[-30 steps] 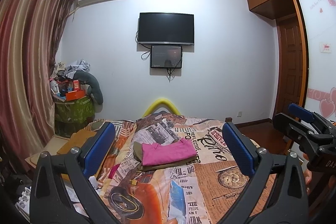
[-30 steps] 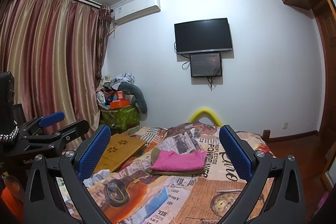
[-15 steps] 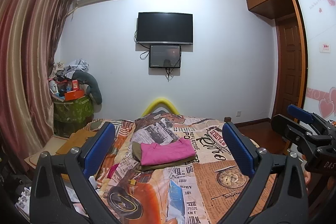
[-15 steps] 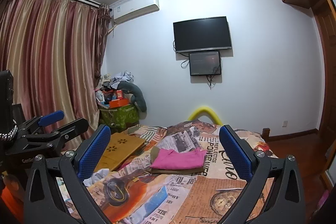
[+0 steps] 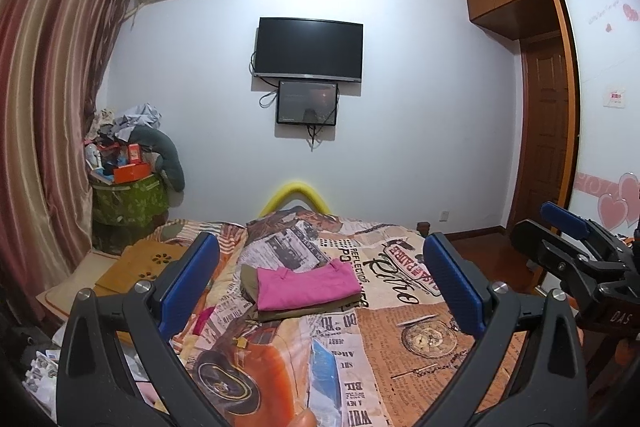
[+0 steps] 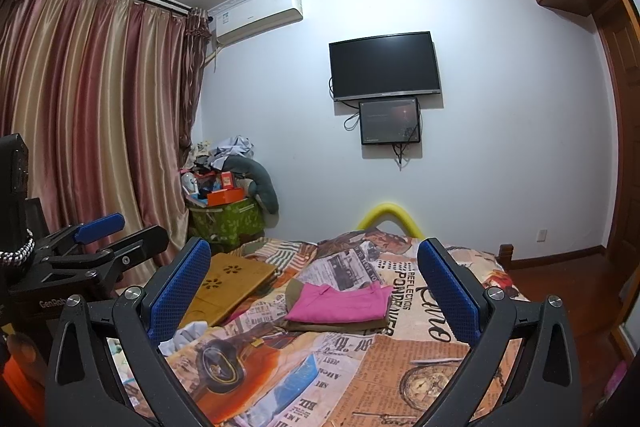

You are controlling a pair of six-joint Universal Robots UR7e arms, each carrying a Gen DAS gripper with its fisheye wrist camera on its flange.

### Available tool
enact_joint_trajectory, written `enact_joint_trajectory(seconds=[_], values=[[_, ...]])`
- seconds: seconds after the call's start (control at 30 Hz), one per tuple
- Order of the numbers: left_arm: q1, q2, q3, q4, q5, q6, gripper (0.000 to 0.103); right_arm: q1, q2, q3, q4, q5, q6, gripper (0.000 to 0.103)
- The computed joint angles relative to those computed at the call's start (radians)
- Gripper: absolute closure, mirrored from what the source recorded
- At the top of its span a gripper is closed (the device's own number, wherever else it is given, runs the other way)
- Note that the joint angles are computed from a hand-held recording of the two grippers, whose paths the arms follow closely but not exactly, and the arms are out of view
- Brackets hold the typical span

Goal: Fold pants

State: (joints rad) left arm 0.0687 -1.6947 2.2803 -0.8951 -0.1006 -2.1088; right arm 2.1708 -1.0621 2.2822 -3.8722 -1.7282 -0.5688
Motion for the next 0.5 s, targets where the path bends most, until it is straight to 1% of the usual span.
enact_joint_trajectory(seconds=[0.1,0.23,0.37,0.5], values=[[0.002,0.007,-0.005,0.009,-0.002,-0.009,0.0,-0.002,-0.004,0.001,0.002,0.003,0.001,0.0],[0.004,-0.006,0.013,-0.066,-0.004,0.064,0.0,-0.005,-0.007,0.002,0.005,0.005,0.001,0.0],[0.005,-0.004,0.011,-0.06,-0.005,0.064,0.0,-0.007,-0.007,0.002,0.007,0.005,0.002,0.0],[0.013,-0.018,0.033,-0.158,-0.005,0.155,0.0,-0.008,-0.006,0.001,0.013,0.005,0.005,0.0]])
